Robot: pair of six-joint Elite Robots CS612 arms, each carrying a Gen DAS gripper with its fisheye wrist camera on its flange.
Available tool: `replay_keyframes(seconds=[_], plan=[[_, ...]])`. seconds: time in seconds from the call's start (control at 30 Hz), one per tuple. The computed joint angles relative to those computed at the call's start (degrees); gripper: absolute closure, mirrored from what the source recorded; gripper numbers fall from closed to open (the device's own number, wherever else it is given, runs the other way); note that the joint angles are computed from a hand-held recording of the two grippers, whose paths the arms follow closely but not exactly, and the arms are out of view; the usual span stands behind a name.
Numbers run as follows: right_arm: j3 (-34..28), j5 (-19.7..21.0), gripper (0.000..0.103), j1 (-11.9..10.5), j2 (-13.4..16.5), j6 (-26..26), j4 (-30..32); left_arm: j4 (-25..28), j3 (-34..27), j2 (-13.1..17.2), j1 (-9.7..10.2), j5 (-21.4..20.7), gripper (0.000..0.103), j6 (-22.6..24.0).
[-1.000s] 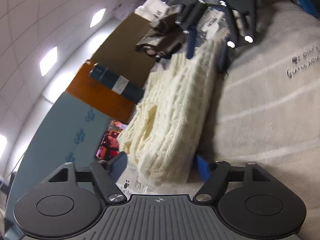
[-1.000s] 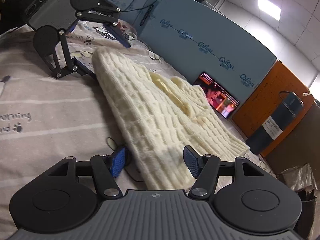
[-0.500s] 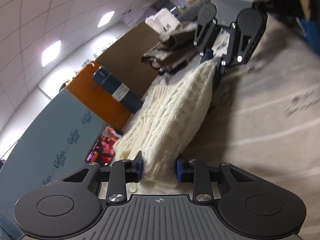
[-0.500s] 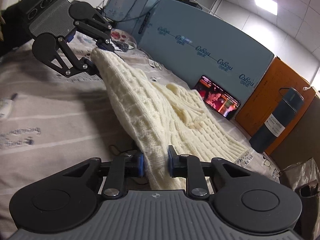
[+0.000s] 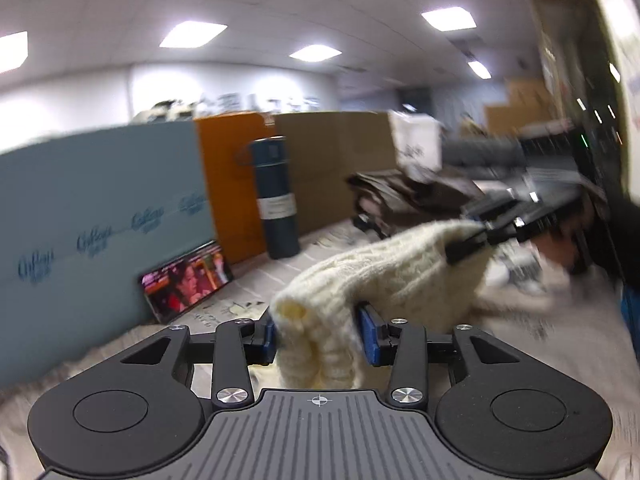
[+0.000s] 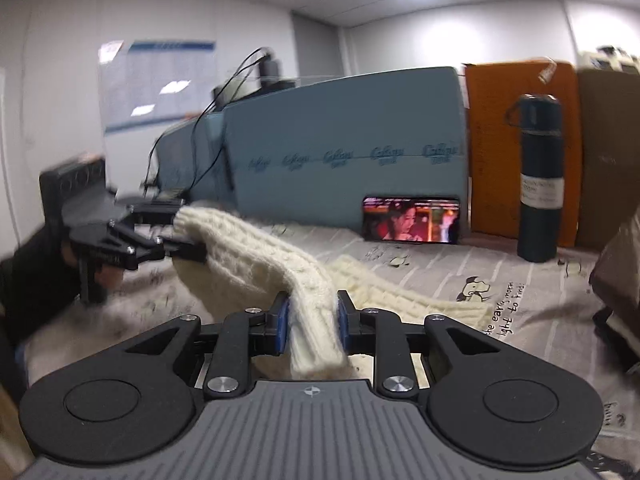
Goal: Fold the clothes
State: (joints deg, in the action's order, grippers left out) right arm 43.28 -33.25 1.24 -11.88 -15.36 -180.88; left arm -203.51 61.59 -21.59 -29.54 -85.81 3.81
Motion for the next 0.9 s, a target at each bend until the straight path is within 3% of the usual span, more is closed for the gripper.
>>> replay_keyframes(seconds=[0.1,0.2,0.47,0.6,0.7,0.77,0.9], plan=[[-3.8,-2.4,0.08,0.3,2.0,8.0,-3.1,2.1,-3.9,1.5,0.52,1.0,0.062,-6.4],[-6.3,-7.7,0.08,1.0,3.0,12.9,-4.9,4.9,-7.6,2.9,0.44,3.9,0.062,-8.3],[-12.8,-22.3,0.08,3.3,5.6,16.3,-1.4,14.2,-17.4,7.5,0.12,11.9,0.061,-14.3],[-14.6,-26.8,0.062,3.6,6.9,19.9,-2.2,18.2,-20.9,9.6,0.08,14.8,0.061,-17.6],[-13.7,-24.8,0.037,3.0,6.6,23.3,-2.2,19.3,-22.4,10.7,0.18,16.3,0.063,-19.9],[-13.8,-23.5,0.034,2.8,6.7,25.1,-1.9,20.0,-23.4,11.2,0.23,16.8,0.063,-21.0],[-11.4,-32.8,0.033,4.3,5.0,19.2,1.7,21.1,-25.0,12.0,-0.01,18.2,0.061,-20.9]])
